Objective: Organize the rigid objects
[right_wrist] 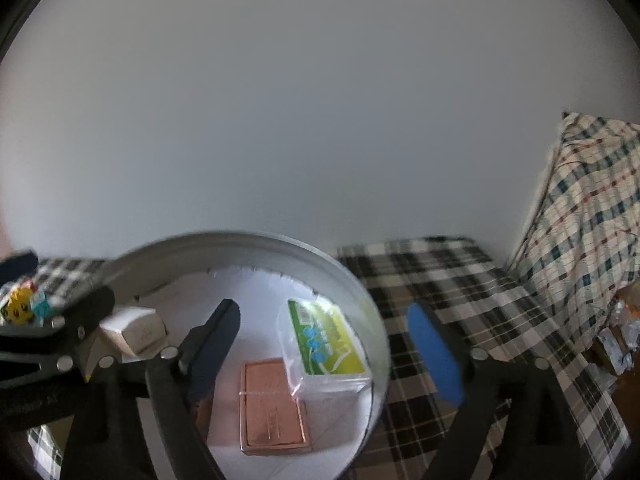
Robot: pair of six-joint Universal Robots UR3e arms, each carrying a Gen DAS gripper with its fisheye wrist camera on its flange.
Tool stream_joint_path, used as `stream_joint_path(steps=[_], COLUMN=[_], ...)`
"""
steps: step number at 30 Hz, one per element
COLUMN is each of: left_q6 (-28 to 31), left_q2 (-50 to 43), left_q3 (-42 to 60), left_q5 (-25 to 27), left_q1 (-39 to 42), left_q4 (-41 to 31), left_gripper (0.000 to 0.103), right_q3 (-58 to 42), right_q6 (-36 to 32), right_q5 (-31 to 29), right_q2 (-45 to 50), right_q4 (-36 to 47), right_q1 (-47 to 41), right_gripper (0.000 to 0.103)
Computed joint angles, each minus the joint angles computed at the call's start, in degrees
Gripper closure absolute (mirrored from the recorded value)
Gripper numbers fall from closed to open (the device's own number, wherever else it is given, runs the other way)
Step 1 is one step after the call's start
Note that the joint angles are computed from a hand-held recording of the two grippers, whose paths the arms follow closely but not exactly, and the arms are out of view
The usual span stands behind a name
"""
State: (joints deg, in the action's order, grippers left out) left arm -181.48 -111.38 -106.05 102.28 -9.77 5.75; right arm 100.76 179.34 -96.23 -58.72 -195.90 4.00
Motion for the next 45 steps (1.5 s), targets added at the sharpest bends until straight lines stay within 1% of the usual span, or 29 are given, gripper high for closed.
stream_joint_path(steps=[2,4,8,11,12,14,15,17,20,24,28,31,39,42,45], left_q6=[0.1,0.0,-0.2,0.4,0.7,1.0,0.9,0.8,1.5,3.4,3.7,4.5,7.9,8.6,9.0], left_q2=[1.3,1.7,2.5,2.2,2.0,2.4,3.0,3.4,2.6,1.3,2.2,3.4,5.9,7.2,9.0], left_q3=[-2.5,-5.5,-10.2,-13.0,-13.9,-15.7,-17.1,-18.9,-21.4,-22.5,-25.3,-27.3,-31.9,-34.1,-36.6], left_q5=[-0.2,0.9,0.9,1.9,2.8,2.4,1.1,-0.2,-0.7,1.0,-1.1,-2.2,-4.3,-6.2,-8.9], left_q1=[0.3,0.3,1.1,1.3,1.3,2.0,2.9,4.1,4.8,4.5,6.0,6.8,9.2,11.4,14.5], left_q4=[2.0,6.1,11.8,17.1,19.3,21.8,23.2,25.4,30.1,32.7,35.7,36.4,38.6,39.8,40.4], left_gripper=[0.0,0.0,0.0,0.0,0.0,0.0,0.0,0.0,0.0,0.0,0.0,0.0,0.0,0.0,0.0], right_q3=[1.3,2.6,6.9,8.0,8.0,7.3,7.0,7.3,8.3,9.4,12.0,12.9,13.5,13.7,12.5], right_q6=[1.3,2.7,4.4,4.3,4.2,4.2,4.4,5.3,6.0,5.5,6.6,7.0,6.1,6.3,4.9], right_q5=[-1.2,-1.2,-2.7,-4.8,-6.4,-10.1,-12.1,-14.0,-15.5,-18.2,-19.0,-21.2,-23.6,-25.1,-27.3], right_q2=[-0.3,-0.7,-0.5,0.5,1.2,2.1,2.6,3.1,3.1,3.6,2.8,2.9,2.9,2.9,3.6], right_q4=[-2.6,-4.9,-16.2,-21.6,-23.6,-25.3,-26.0,-27.7,-29.6,-33.0,-35.2,-37.4,-38.3,-38.7,-38.6], right_q1=[0.2,-0.1,0.7,1.9,2.7,4.5,5.4,6.0,6.6,8.1,8.7,9.8,12.3,13.6,15.7], right_gripper=[0.011,0.011,0.011,0.011,0.011,0.011,0.011,0.011,0.011,0.011,0.011,0.011,0.011,0.011,0.011])
